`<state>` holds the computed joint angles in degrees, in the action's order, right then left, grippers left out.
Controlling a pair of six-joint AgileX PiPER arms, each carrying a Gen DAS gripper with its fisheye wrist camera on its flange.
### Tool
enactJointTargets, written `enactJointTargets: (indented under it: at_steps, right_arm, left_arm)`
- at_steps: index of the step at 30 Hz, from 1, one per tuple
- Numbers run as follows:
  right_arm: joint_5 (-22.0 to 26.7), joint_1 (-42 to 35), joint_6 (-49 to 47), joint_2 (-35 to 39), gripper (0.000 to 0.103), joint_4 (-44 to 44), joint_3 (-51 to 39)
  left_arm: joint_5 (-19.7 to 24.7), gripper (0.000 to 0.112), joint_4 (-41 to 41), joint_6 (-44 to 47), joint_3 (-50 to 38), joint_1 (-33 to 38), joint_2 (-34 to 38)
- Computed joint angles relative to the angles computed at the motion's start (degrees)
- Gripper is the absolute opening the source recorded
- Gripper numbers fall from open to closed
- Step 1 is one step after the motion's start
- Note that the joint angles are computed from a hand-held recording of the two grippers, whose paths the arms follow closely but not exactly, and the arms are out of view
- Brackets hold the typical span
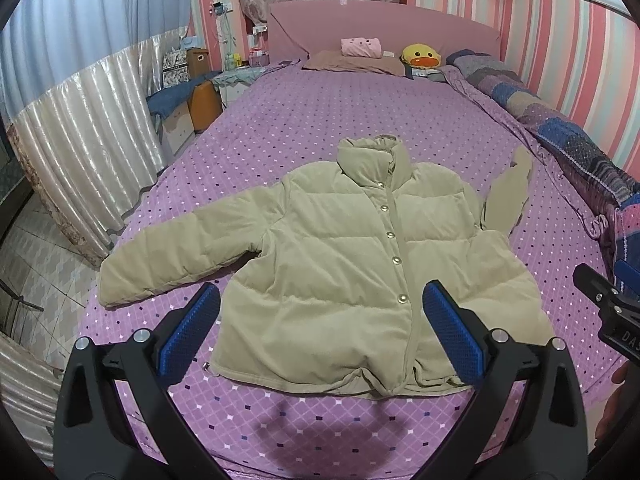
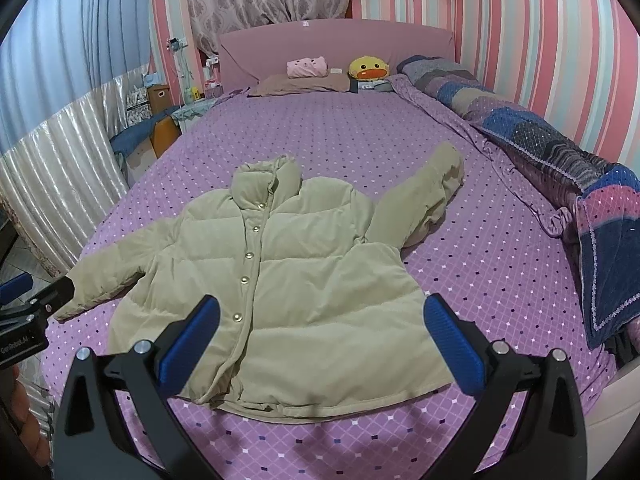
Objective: Fold large clothes
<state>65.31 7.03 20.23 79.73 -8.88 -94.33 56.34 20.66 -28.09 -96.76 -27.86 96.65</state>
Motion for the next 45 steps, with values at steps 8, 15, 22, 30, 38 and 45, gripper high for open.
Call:
enactJointTargets:
  at_steps: [8,15,22,30,38,45]
  right_arm:
    - [-0.78,-0.4,0.23,-0.63,0.101,-0.11,1.36]
    - [-1.09,-0.61,0.28,-0.81,0.101,0.01,2.02]
    - [-1.26,-0.69,0.33,-1.03,0.101,-0.04,2.6]
    - [-1.41,-0.66,0.27,-1.05,0.101,-0.19,2.83]
    - [-1.25,-0.64,0.32,-0.95,0.101,-0.2,2.71]
    - [-1.28,-0.26,0.74,-0.8,0.101,-0.54,2.99]
  left_arm:
    - [-0.14,0.1,0.35,-0.39,-0.02,-0.09,-0.01]
    - [-0.24,0.1,0.03,-0.07,0.06,0.09,0.1]
    - [-0.04,0.1,-0.15,0.19,-0.11,0.27,0.32]
    - [-0.21,0.1,0.1,-0.27,0.06,0.12,0.42]
    - [-0.36,0.1,-0.05,-0.25,0.01,0.23,0.59]
    - [-0.38,0.1,-0.22,-0.44,0.55,0.38,0.3]
